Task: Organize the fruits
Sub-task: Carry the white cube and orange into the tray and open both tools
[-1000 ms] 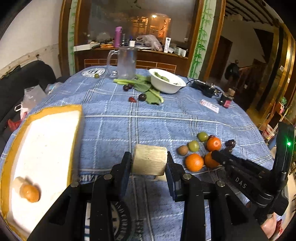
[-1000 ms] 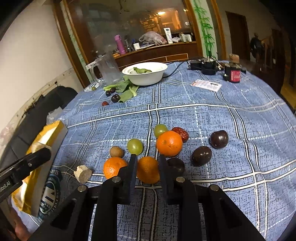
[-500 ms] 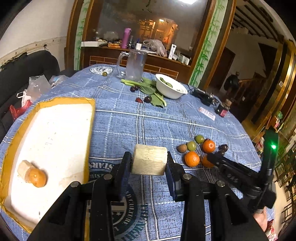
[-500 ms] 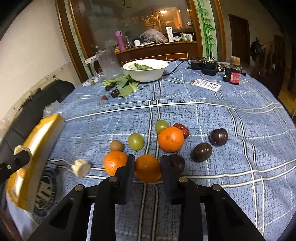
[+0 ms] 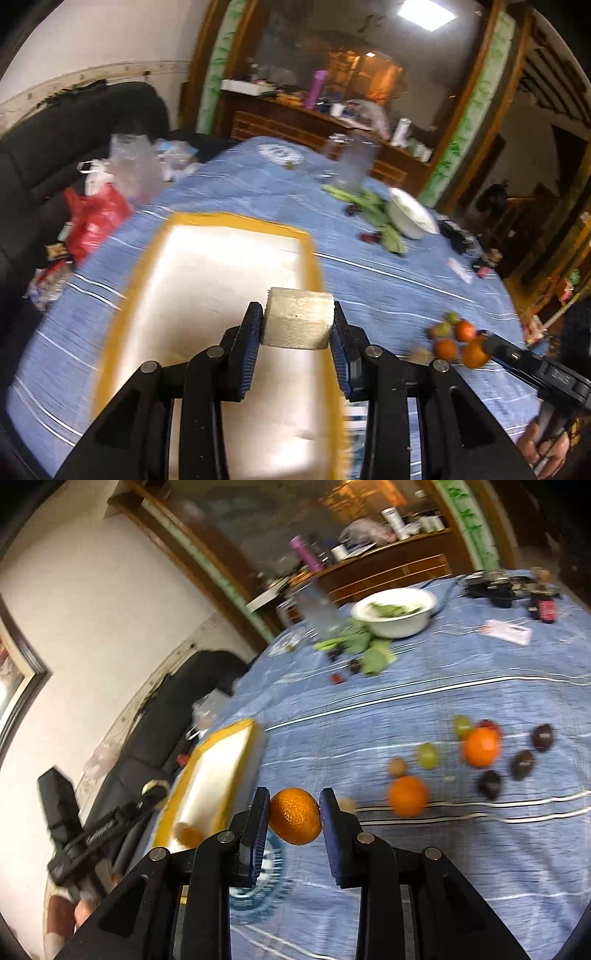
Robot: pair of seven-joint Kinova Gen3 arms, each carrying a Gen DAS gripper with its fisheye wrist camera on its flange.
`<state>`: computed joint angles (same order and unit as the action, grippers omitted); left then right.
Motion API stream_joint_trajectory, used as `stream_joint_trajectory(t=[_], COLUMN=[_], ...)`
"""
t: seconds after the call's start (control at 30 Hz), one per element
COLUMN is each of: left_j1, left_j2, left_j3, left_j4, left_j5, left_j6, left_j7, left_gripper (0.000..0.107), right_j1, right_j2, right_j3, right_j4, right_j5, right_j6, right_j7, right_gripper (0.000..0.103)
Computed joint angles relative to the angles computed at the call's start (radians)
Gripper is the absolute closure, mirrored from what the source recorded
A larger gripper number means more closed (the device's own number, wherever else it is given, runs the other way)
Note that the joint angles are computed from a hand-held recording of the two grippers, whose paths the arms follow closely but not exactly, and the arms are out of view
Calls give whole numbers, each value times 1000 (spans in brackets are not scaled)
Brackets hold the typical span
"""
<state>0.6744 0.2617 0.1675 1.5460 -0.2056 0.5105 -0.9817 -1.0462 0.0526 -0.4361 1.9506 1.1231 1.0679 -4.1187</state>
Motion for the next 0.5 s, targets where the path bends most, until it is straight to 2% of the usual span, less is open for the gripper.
stream_joint_trajectory(t=[0.1, 0.17, 0.2, 0.27, 0.33, 0.43, 0.5], left_j1=[-44, -68, -98, -163, -177, -166, -176], left_j2=[27, 52, 68, 101, 138, 178, 187], left_j3=[-5, -8, 7, 47, 47, 23, 22], left_j4=[-46, -67, -77, -100, -134, -175, -176], left_j5=[20, 56, 96, 178, 225, 235, 256], left_j6=[62, 85, 94, 119, 157, 199, 197], left_j7=[-37, -66, -95, -157, -185, -193, -207], left_gripper=[73, 73, 73, 73, 73, 73, 71], right_j1=[72, 89, 118, 203, 291, 371, 413], right_j2=[33, 66, 103, 159, 226, 348, 424], right_j3=[-7, 24, 12, -59, -146, -285, -371], right_j4=[-35, -82, -123, -188, -256, -378, -451], right_j5=[41, 31, 35, 26, 24, 41, 48], right_j6=[-122, -199, -222, -247, -261, -177, -108], right_j7=[20, 92, 133, 214, 296, 418, 499], right_gripper=[73, 72, 72, 72, 72, 72, 72])
